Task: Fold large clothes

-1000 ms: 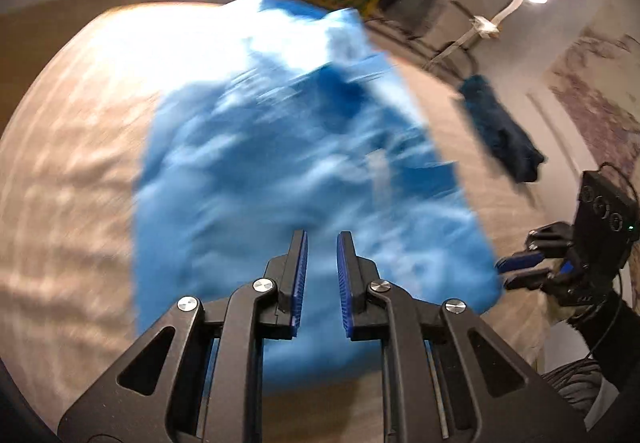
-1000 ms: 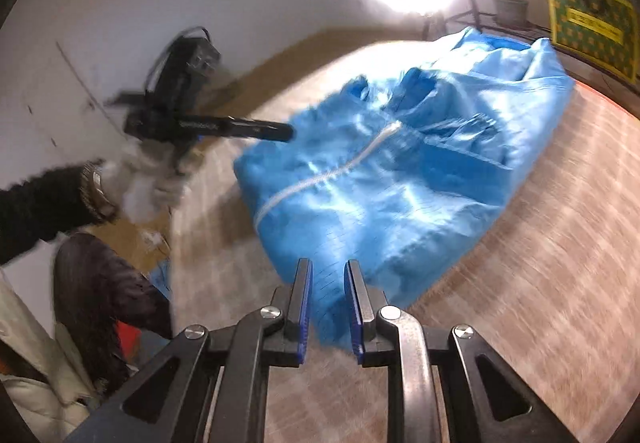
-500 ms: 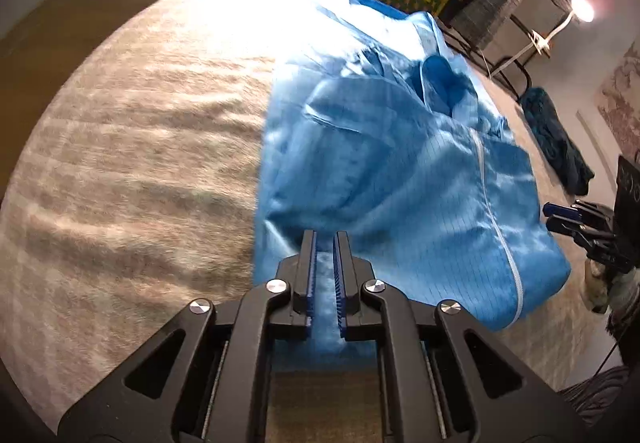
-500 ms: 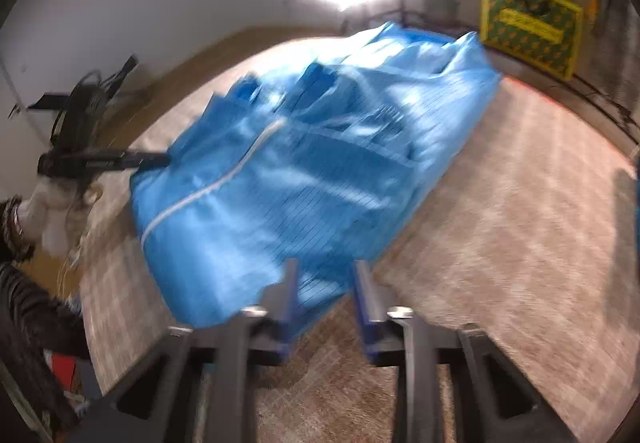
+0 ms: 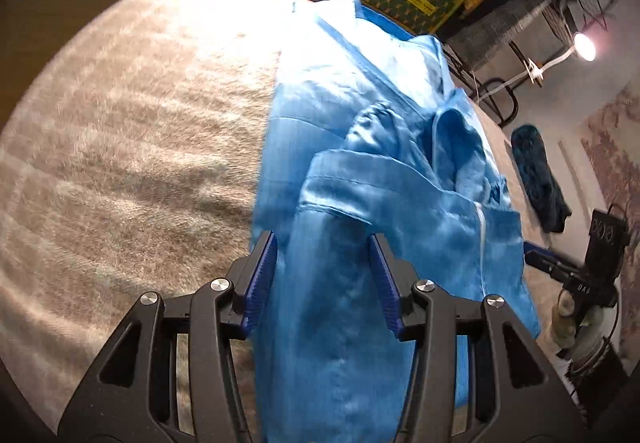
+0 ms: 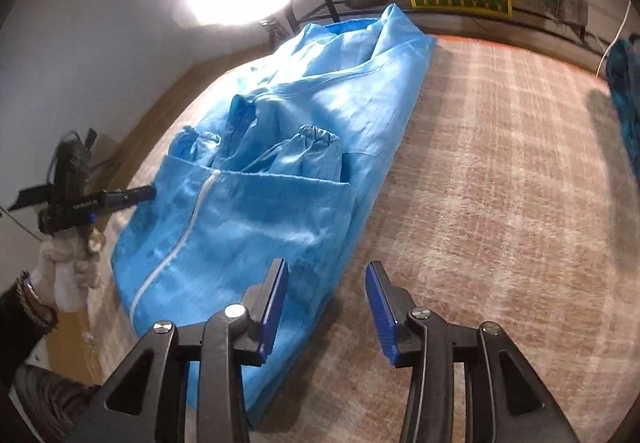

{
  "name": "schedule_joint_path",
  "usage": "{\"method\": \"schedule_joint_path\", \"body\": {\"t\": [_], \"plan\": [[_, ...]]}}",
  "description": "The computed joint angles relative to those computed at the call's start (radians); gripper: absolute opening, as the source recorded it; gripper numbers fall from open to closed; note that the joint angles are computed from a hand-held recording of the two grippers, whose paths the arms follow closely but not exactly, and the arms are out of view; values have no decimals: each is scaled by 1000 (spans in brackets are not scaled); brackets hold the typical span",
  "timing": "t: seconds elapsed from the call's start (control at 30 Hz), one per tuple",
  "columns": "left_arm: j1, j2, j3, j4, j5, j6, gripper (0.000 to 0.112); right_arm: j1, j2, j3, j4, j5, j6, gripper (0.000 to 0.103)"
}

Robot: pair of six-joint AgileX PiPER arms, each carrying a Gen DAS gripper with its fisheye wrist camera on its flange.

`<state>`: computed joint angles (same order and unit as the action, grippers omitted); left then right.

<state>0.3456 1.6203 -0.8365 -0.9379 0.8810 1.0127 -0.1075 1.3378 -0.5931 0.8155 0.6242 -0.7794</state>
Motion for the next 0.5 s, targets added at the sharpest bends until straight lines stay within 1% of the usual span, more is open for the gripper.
{"method": "schedule_joint_path", "body": {"t": [0.03,0.07,0.1,0.13,0.2,0.27,0.3,0.33,0.37,0.43,0.47,0.5], "plan": [[12,6,2,-14,9,7,47,-6,15,-6,17,9,-13,29],[20,10,4,-27,14,12,37,-5,25,-10,27,13,-20,24],[20,7,7,-25,12,14,27,0,28,-13,31,13,-20,13],[16,5,7,-15,8,8,8,13,20,-13,25,7,-11,6],[10,-25,29,-14,-14,4,5,72,-16,-16,-45,-32,71,2],[31,-67,59,-60,-3,38,4,112,-48,-19,-83,-57,117,1],[30,-96,82,-84,-31,74,4,128,-58,-20,-100,-73,135,1],[9,-108,94,-78,-83,90,4,152,-50,-26,-147,-100,188,0],[-13,-94,89,-45,-119,66,4,179,-27,-32,-208,-129,258,0],[-30,-36,76,-20,-146,17,4,207,27,-39,-285,-160,347,0],[-36,-40,88,-40,-166,44,4,230,46,-36,-345,-183,410,0],[-52,-50,94,-31,-188,51,4,241,54,-27,-372,-199,438,0]]}}
